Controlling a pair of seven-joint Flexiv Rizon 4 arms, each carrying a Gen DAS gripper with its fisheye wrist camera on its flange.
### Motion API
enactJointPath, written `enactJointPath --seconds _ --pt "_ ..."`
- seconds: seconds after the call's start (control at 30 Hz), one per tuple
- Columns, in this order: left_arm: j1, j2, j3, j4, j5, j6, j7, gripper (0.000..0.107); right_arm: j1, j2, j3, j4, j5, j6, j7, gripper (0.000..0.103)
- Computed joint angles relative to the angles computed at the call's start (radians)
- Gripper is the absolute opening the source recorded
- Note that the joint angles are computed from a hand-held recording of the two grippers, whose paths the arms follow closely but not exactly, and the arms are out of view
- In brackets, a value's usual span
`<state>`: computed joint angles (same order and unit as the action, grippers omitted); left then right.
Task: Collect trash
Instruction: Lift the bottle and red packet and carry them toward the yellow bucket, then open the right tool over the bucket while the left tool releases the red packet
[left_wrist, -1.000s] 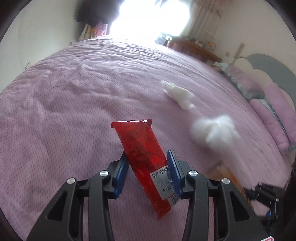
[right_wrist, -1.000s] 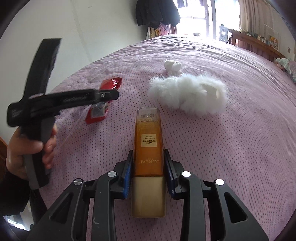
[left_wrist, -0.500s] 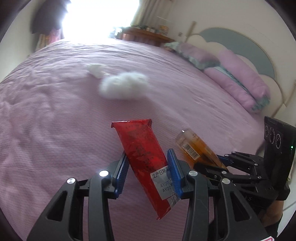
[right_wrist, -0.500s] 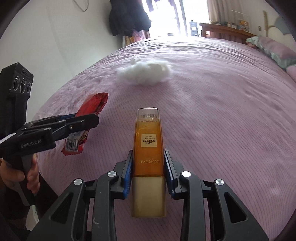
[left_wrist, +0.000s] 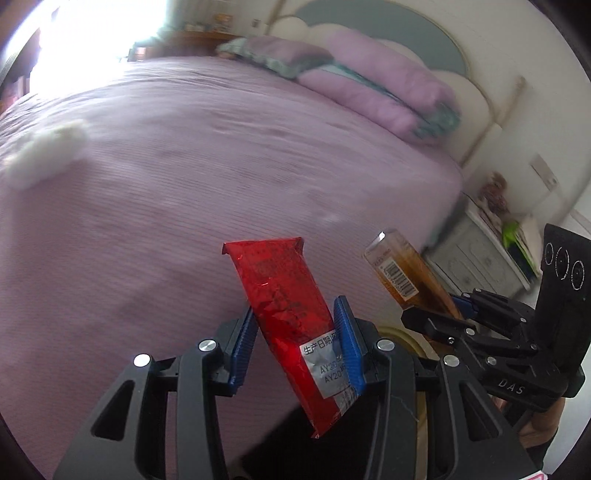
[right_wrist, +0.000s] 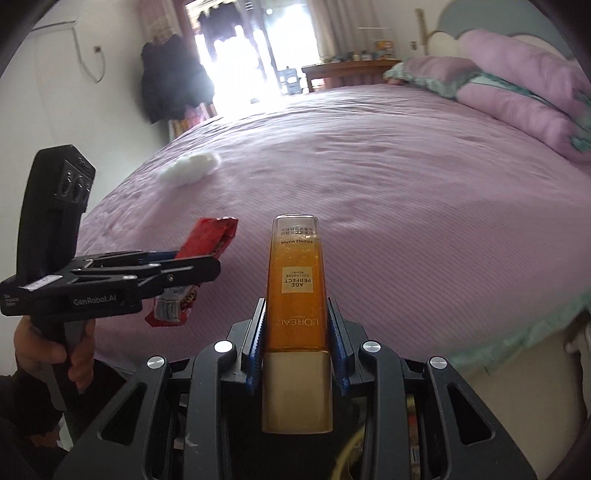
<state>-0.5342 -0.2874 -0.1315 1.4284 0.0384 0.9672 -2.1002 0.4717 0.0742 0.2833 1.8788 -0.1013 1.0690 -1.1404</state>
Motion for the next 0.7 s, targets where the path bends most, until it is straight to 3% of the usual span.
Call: enactJointPath --seconds 0.17,0.37,0.7 --pt "-0.025 -0.108 -0.072 -0.09 -0.086 -0.026 0.121 0.043 -0.065 0.122 0.002 0.148 -0.032 -0.022 0.126 0.03" --pt "-0.104 -0.233 -0.079 -0.215 -0.126 -0.091 0.195 0.043 -0.12 0.221 0.007 0.312 -0.03 -0.104 0.26 0.03" --pt "-0.196 -0.384 -0.036 -0.391 -0.116 -0.233 0.211 0.043 -0.096 0.142 -0.039 0.474 0.136 -0.021 0.301 0.03"
